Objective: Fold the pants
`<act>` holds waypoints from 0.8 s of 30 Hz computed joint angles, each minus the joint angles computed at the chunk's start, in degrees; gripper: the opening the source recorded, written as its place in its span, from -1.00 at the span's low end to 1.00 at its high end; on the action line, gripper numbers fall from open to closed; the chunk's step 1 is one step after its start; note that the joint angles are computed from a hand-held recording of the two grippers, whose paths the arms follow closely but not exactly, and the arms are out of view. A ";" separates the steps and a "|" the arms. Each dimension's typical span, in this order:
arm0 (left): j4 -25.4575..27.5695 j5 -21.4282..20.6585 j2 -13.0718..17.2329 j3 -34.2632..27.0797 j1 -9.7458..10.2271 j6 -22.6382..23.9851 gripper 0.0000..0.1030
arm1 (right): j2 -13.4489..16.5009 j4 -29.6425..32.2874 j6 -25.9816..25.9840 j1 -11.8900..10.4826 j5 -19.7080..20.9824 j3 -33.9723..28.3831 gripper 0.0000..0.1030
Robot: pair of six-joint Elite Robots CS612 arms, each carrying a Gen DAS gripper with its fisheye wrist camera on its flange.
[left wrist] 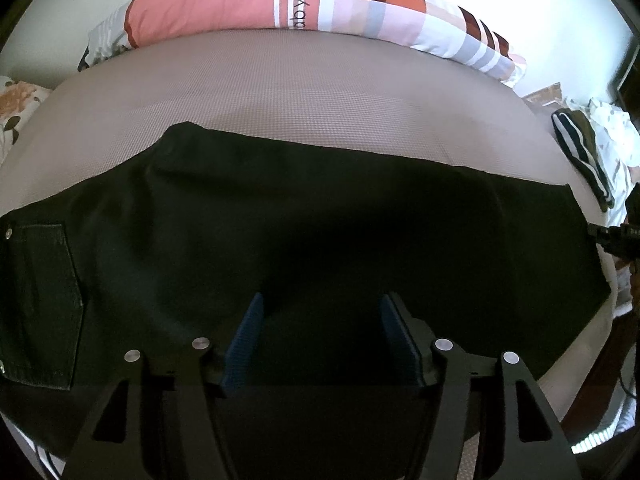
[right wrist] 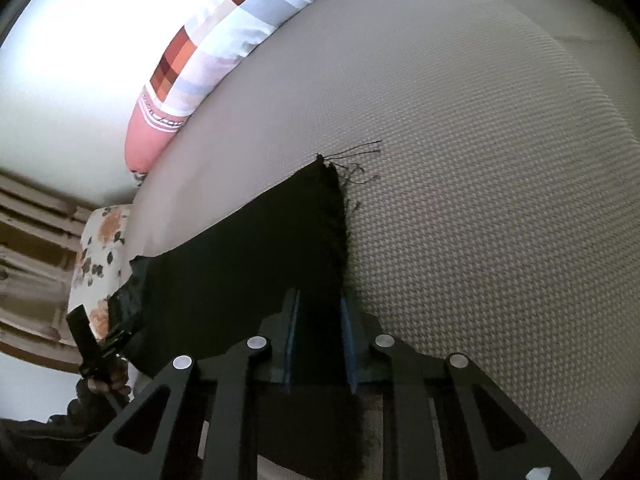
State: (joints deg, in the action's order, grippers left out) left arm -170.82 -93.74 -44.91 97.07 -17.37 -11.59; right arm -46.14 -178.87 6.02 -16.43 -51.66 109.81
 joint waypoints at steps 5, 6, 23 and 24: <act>-0.54 0.84 0.16 0.09 -0.27 0.62 0.26 | 0.74 -0.36 0.49 -0.02 1.83 -0.80 -0.65; -0.62 1.15 0.21 0.08 -0.34 0.77 0.27 | 0.80 -0.53 0.64 0.08 1.82 -0.88 -0.66; -2.49 5.49 0.55 0.46 -1.71 2.93 0.40 | -0.97 -8.37 9.59 4.21 -11.34 1.18 -0.85; -2.59 5.45 0.59 0.44 -1.70 3.08 0.40 | -1.29 -8.87 10.10 4.44 -11.44 1.43 -0.86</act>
